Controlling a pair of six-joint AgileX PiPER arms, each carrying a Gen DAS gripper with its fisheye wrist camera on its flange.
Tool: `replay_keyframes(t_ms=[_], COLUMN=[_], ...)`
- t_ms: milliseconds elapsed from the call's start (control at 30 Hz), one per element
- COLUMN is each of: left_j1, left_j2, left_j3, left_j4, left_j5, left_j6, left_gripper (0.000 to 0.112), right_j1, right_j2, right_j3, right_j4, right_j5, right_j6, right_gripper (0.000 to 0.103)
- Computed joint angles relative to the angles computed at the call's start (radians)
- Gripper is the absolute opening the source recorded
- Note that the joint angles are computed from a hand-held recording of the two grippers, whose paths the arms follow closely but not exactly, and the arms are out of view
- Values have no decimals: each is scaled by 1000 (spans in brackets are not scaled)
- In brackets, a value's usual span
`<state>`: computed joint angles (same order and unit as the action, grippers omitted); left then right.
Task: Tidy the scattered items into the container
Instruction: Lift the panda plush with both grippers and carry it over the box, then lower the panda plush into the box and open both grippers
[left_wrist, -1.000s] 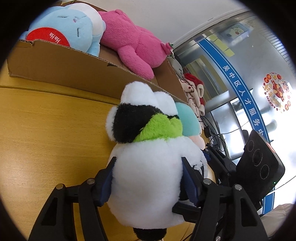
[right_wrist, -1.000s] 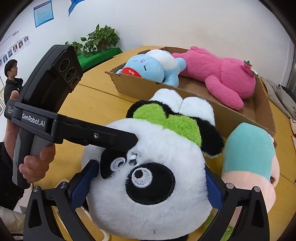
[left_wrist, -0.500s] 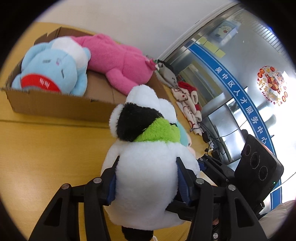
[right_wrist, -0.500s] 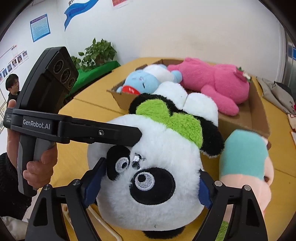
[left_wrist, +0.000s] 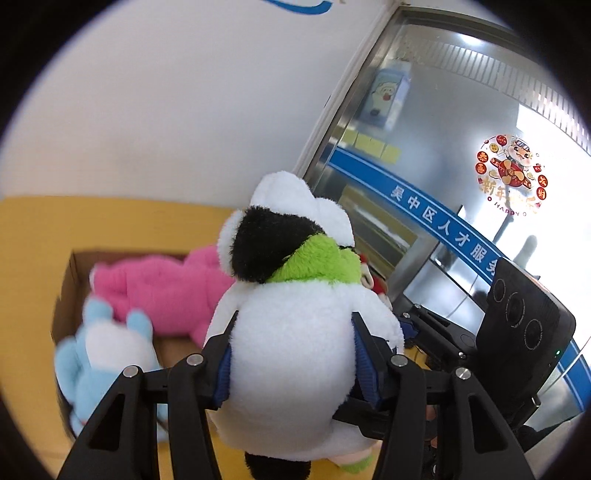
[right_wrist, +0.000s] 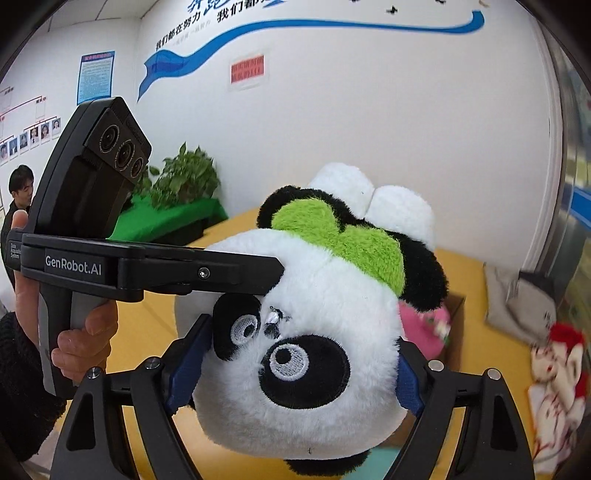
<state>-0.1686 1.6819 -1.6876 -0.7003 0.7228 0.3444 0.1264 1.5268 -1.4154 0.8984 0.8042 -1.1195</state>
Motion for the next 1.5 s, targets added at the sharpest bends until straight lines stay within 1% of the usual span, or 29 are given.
replay_keyframes(t_ms=[133,200,267,367,433,533,600,667,733,800,867,933,1000,1033,1067,1100,1167,1200,1233,1267,1300,1367,1433,1500], left_j1=[10,18,25,34,55,78,88,91,89,71,64,58,46,37,29,11,-40,-66,-92,-119,-150,-215,-291,-369], left_j2=[138,210,268,330,367,394,425,455,476,463,465,461,434,409,382,345,260,204,155,105,50,-37,-107,-143], left_j3=[-242,-324,-360,-327,-289,-209,-190,-186,-169,-140,-160,-167,-134,-105,-75,-41,44,105,152,199,248,320,384,431], left_j4=[80,95,104,101,75,49,48,58,61,95,133,158,199,230,265,339,539,639,739,839,939,1139,1339,1528], left_j5=[86,124,143,126,117,82,85,97,90,52,65,70,41,16,-9,-39,-112,-157,-182,-203,-215,-208,-176,-124], left_j6=[-66,-85,-99,-103,-110,-104,-128,-155,-155,-160,-202,-226,-244,-264,-289,-349,-495,-566,-639,-725,-820,-1020,-1220,-1420], left_gripper=[53,53,53,53,52,53,53,53,53,54,55,58,65,66,66,64,64,64,65,68,74,79,79,79], right_j1=[7,7,12,20,40,66,78,90,101,101,94,97,89,83,70,66,60,58,48,30,8,-30,-42,-35], right_j2=[119,170,231,330,382,455,508,565,600,626,634,645,652,645,621,589,499,454,406,352,303,215,135,67], right_j3=[-199,-250,-283,-329,-318,-311,-330,-375,-395,-403,-412,-443,-457,-445,-410,-363,-228,-170,-111,-47,5,102,188,256], right_j4=[-39,-48,-59,-80,-90,-87,-101,-153,-199,-204,-189,-218,-224,-220,-208,-198,-175,-155,-109,-51,-2,80,96,81], right_j5=[28,33,30,44,19,-3,9,39,54,62,78,107,121,116,103,76,-33,-79,-115,-138,-145,-162,-212,-274], right_j6=[80,100,122,170,180,174,193,250,292,312,317,342,339,326,297,273,216,189,142,89,45,-20,-48,-57], right_gripper=[89,89,89,89,89,89,89,89,89,90,91,92,97,99,99,99,100,103,103,103,103,103,103,103])
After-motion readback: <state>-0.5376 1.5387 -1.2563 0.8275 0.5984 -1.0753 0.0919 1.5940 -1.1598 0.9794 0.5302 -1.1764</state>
